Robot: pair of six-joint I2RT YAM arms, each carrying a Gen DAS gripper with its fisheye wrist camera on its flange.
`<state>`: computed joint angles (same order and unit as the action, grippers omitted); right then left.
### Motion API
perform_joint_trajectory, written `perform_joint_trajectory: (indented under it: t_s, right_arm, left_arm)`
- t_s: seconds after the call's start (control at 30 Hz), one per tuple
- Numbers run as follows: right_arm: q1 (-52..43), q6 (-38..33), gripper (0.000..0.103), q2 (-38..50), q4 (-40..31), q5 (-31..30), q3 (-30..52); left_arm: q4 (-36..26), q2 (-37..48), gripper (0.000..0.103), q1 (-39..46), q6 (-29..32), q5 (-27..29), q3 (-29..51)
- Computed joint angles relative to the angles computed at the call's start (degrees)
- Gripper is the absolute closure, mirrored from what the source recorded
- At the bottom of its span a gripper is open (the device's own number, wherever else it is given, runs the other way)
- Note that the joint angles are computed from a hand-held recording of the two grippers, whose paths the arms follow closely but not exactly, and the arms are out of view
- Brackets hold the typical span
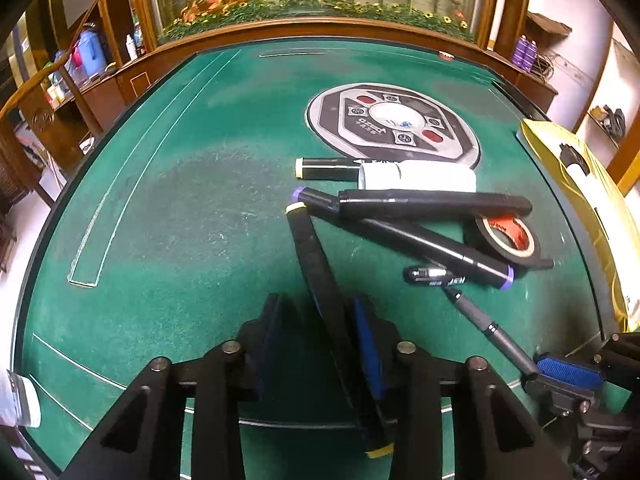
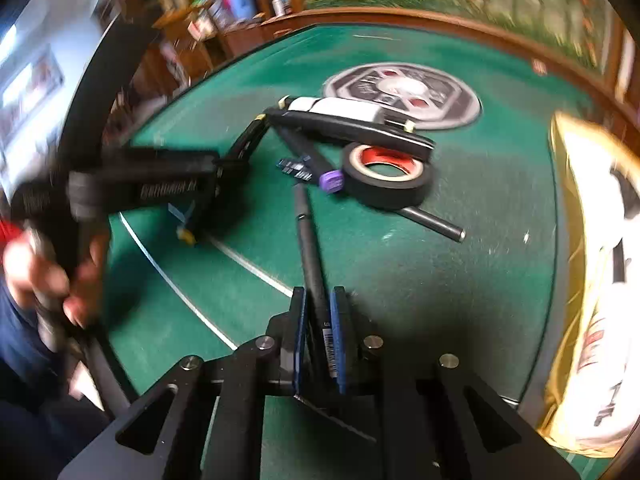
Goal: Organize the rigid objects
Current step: 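Grasp a black marker with the left gripper while the right grasps a black pen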
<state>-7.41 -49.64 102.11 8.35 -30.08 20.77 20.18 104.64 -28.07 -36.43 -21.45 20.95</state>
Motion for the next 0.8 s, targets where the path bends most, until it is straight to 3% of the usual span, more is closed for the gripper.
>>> perform_joint_trajectory:
  t_s: [0.07,0.17,0.23,0.27,0.3,0.53,0.8]
  right_arm:
    - [0.7,-0.5,0.092,-1.3,4.3,1.1,-3.1]
    - [0.2,-0.7,0.092,-1.3,7.1,0.8,-4.6]
    - [-0.8,-0.6,0.092,-0.6,6.4,-0.6,-4.3]
    - [-1.5,-0.6,0.092,-0.2,4.9,-1.7,-3.7]
    - [-2.2,-1.1,0.092,0.1,3.9,-2.6,-3.5]
    - [-7.6,-5.2,0.092,1.7,-5.5,-8.0,-0.3]
    - [-14.0,-9.2,0.092,4.1,-15.5,-13.9,5.0]
  left_arm:
    - [0.5,0.1,0.063,-0.3,0.7,-0.5,-0.3]
    - [-1.7,0.7,0.042,0.3,0.0,-2.1,0.9]
    - [2.4,0.3,0.050,2.3,1.0,0.5,-1.3]
    - [2.2,0.1,0.076,1.7,0.8,-0.3,-1.5]
    - [1.4,-0.7,0.088,1.2,0.8,-0.3,-1.8]
    - [5.7,-5.6,0.088,1.2,-1.4,4.5,-7.7]
    - [0.1,-15.2,0.088,-5.7,-3.7,1.3,-7.9]
